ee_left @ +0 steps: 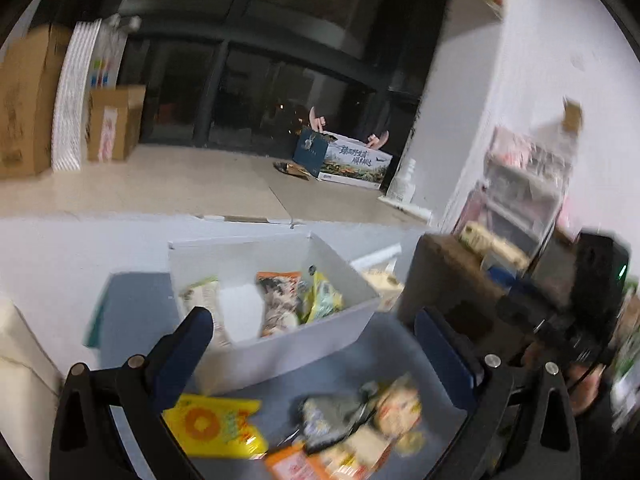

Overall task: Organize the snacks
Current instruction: 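Carry both bags into the white box and open both tools, then grasp the yellow sauce pouch with the left tool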

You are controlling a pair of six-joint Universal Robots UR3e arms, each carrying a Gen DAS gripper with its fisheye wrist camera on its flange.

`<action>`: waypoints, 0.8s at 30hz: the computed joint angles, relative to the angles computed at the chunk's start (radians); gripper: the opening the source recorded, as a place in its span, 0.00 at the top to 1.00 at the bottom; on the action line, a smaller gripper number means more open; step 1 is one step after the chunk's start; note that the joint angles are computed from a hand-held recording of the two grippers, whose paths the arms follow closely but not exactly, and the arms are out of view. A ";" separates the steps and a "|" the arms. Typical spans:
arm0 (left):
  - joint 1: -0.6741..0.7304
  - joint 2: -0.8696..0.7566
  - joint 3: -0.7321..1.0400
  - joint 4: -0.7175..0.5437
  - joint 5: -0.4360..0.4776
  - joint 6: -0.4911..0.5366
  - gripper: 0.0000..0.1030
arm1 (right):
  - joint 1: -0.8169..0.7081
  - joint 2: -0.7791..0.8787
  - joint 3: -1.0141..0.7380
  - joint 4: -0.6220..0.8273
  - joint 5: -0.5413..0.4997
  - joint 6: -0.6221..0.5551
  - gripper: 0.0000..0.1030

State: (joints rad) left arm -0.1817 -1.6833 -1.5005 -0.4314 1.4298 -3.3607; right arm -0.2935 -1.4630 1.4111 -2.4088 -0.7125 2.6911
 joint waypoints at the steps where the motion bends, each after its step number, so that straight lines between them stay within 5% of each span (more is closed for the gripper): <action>1: -0.036 0.034 -0.044 0.018 0.067 0.014 0.00 | -0.038 -0.065 0.082 -0.028 0.029 -0.017 0.00; 10: -0.187 0.263 -0.410 0.157 0.198 -0.049 0.00 | -0.368 -0.534 0.534 0.235 0.255 -0.219 0.00; 15: -0.233 0.307 -0.519 0.149 0.234 -0.077 0.00 | -0.441 -0.682 0.608 0.602 0.281 -0.493 0.00; 20: -0.227 0.339 -0.572 0.129 0.261 -0.098 0.00 | -0.360 -0.666 0.654 0.385 0.144 -0.384 0.00; 24: -0.191 0.338 -0.585 0.102 0.238 0.027 0.00 | -0.331 -0.661 0.667 0.376 0.127 -0.407 0.00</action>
